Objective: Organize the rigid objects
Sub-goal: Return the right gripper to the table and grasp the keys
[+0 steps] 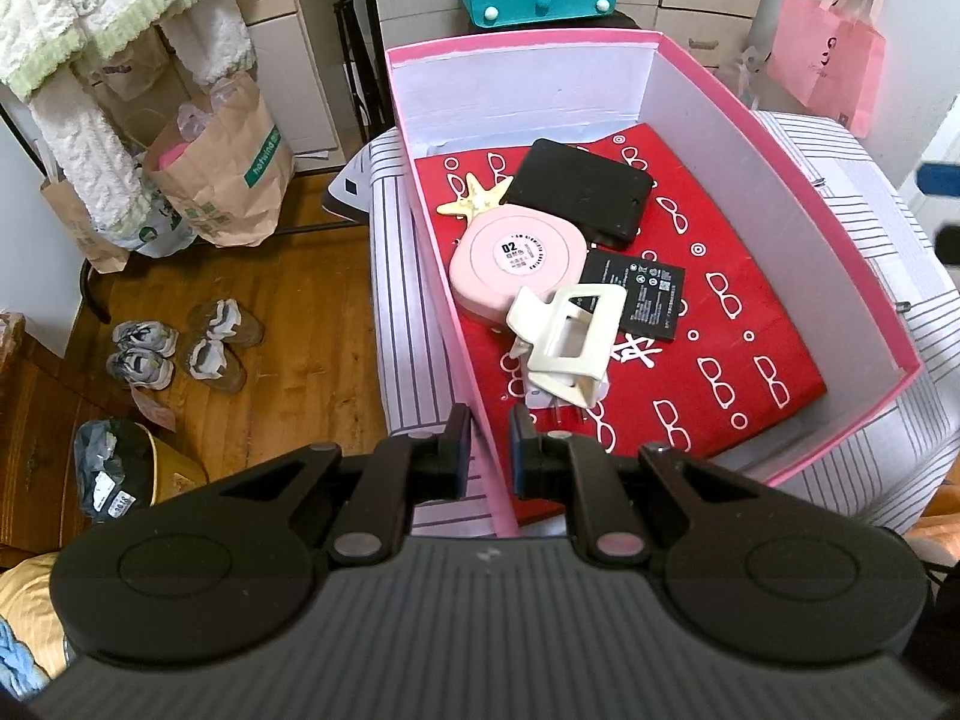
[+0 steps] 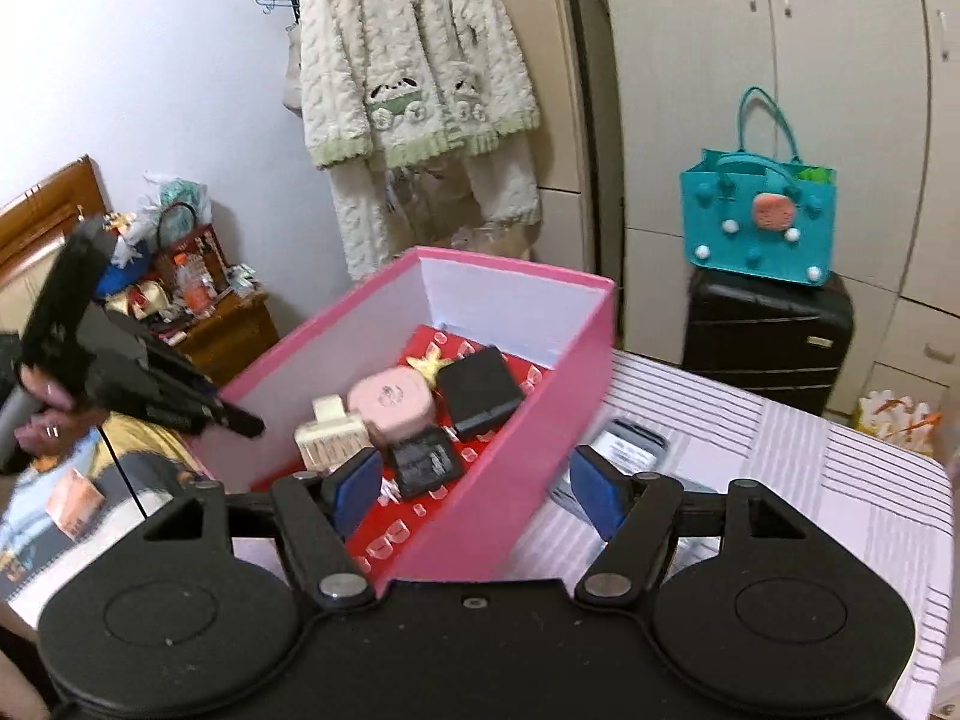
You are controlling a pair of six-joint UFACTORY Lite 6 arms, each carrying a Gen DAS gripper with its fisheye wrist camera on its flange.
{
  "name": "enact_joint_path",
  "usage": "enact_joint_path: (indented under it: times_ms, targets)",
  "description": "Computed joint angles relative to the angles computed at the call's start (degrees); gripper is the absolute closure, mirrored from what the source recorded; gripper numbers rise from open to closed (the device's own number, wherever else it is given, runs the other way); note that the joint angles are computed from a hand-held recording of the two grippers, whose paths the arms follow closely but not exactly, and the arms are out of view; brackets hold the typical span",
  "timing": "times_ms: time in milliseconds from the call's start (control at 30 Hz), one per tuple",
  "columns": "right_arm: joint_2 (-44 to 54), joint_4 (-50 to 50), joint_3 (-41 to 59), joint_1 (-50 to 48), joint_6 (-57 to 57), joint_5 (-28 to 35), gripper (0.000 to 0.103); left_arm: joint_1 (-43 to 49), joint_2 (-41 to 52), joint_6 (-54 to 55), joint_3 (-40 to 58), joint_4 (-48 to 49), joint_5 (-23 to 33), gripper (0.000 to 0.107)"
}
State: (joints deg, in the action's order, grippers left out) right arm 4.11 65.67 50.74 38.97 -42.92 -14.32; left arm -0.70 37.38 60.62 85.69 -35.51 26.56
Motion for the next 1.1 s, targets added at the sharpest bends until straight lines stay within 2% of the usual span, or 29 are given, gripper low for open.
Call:
enact_joint_path:
  times_ms: [133, 200, 267, 367, 533, 767, 933, 1100]
  targets:
    - [-3.8, -7.2, -7.2, -0.1, 9.7, -3.4, 0.026, -0.1, -0.6, 0.8, -1.3, -1.2, -1.5, 0.097]
    - [-5.5, -10.6, -11.5, 0.3, 14.3, -7.1, 0.025, 0.0, -0.7, 1.6, -1.6, -2.0, -1.7, 0.097]
    - [-6.6, -13.5, -15.3, 0.2, 17.9, -10.2, 0.018, 0.1, -0.8, 2.8, -2.0, -2.6, -1.9, 0.097]
    - [-5.8, -19.4, -20.2, -0.5, 25.8, -14.5, 0.017, 0.0, -0.8, 3.1, -1.8, -1.9, -1.9, 0.097]
    - [-2.3, -22.9, -24.5, -0.8, 33.1, -18.2, 0.017, -0.6, -0.1, 0.4, -0.7, 0.8, -3.2, 0.099]
    - [0.9, -22.3, -25.4, -1.2, 34.0, -17.2, 0.017, -1.5, 0.3, -4.8, 0.1, 5.1, -4.4, 0.101]
    - [4.7, -26.7, -24.2, -3.4, 39.8, -15.7, 0.018, -2.4, 2.4, -10.8, 3.9, 9.9, -2.9, 0.101]
    - [7.2, -29.4, -22.3, -5.7, 42.2, -16.3, 0.027, -3.0, 4.5, -14.2, 6.5, 12.8, -2.5, 0.101]
